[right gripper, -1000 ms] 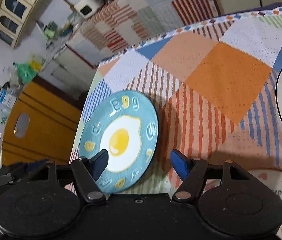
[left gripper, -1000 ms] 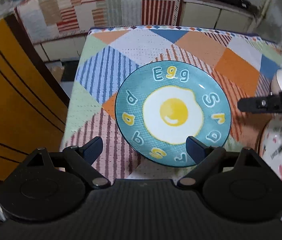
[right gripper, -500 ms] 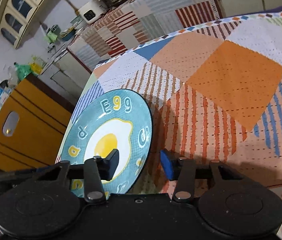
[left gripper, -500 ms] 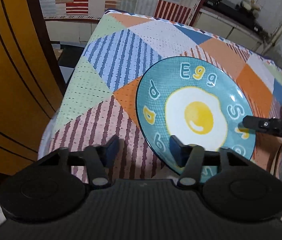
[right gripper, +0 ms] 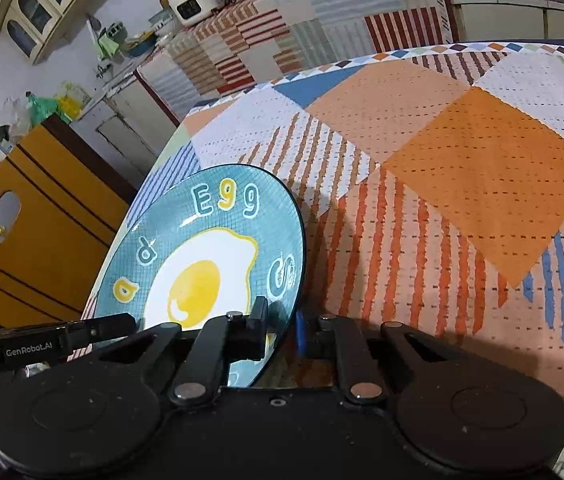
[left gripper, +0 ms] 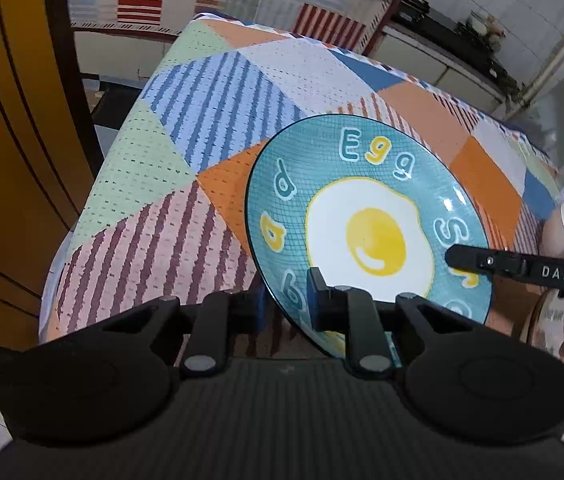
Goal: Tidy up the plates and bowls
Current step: 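Close both tools on the Egg plate rim and lift it, then carry the Egg plate over and lower it onto the bunny plate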
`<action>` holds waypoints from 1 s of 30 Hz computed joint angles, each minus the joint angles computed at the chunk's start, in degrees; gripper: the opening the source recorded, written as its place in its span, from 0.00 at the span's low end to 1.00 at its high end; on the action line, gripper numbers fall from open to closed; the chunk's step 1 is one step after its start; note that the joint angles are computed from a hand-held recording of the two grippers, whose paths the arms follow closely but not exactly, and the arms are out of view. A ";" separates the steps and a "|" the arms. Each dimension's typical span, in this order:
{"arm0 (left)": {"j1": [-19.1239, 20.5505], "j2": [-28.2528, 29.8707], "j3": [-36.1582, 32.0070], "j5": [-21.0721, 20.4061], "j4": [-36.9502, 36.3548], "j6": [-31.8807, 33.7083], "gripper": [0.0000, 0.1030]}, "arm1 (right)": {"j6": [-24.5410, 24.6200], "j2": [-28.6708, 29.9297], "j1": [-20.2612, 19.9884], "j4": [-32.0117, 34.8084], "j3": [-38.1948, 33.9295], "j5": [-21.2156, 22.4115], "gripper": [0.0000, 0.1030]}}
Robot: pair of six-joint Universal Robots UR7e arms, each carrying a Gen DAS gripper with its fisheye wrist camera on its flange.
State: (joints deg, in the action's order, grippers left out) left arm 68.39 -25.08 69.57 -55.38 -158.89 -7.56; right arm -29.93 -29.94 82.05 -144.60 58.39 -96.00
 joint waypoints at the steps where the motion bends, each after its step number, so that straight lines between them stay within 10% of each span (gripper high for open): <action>1: 0.01 -0.22 0.01 -0.71 0.59 -0.01 0.18 | -0.78 -0.15 0.08 0.43 0.03 -0.33 0.18; 30: -12.61 -10.04 13.70 -1.50 0.47 0.02 0.20 | -10.13 -25.27 -0.60 -15.22 29.98 6.05 0.20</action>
